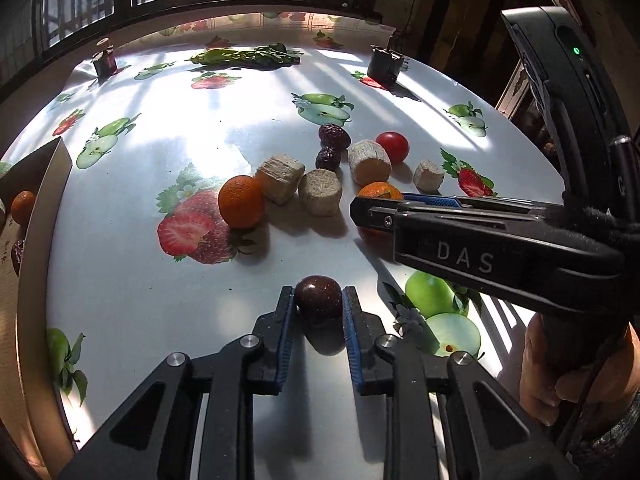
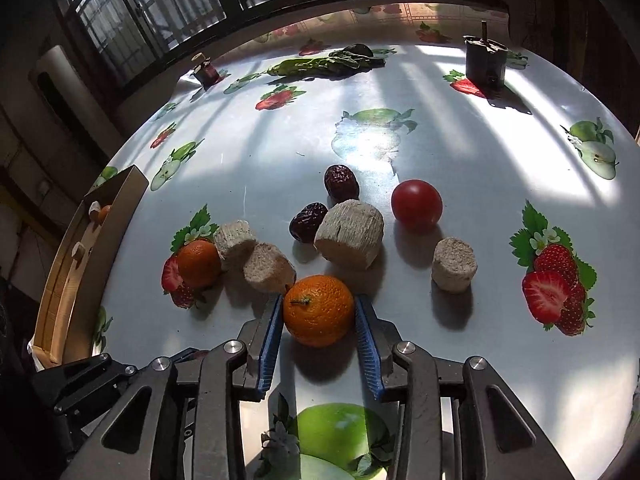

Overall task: Organize fruits
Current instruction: 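Grasp a dark brown round fruit with left tool while right tool grasps an orange, then carry both fruits over the cardboard box and release them inside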

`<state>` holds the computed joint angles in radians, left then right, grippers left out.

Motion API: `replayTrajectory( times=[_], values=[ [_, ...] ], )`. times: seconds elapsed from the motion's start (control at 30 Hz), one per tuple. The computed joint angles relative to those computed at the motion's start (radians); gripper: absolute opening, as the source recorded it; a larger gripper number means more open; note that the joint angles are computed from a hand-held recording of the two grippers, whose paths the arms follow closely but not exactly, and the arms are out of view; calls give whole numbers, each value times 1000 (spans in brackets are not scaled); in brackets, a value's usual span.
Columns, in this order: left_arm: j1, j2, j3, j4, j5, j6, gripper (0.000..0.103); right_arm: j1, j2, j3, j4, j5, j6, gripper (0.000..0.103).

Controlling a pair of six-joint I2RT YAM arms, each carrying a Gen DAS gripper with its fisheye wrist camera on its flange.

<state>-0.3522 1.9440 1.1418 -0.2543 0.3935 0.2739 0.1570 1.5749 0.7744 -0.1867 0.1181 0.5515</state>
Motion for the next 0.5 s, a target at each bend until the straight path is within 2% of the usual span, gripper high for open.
replayTrajectory(
  times=[0.23,0.5],
  values=[
    [109,-103,-32,-54,98,21,22,52,-77,-2,-57,52,13,37],
    [311,-113,44,-137,178,49,22,190,-74,105,-132,120,36,37]
  ],
)
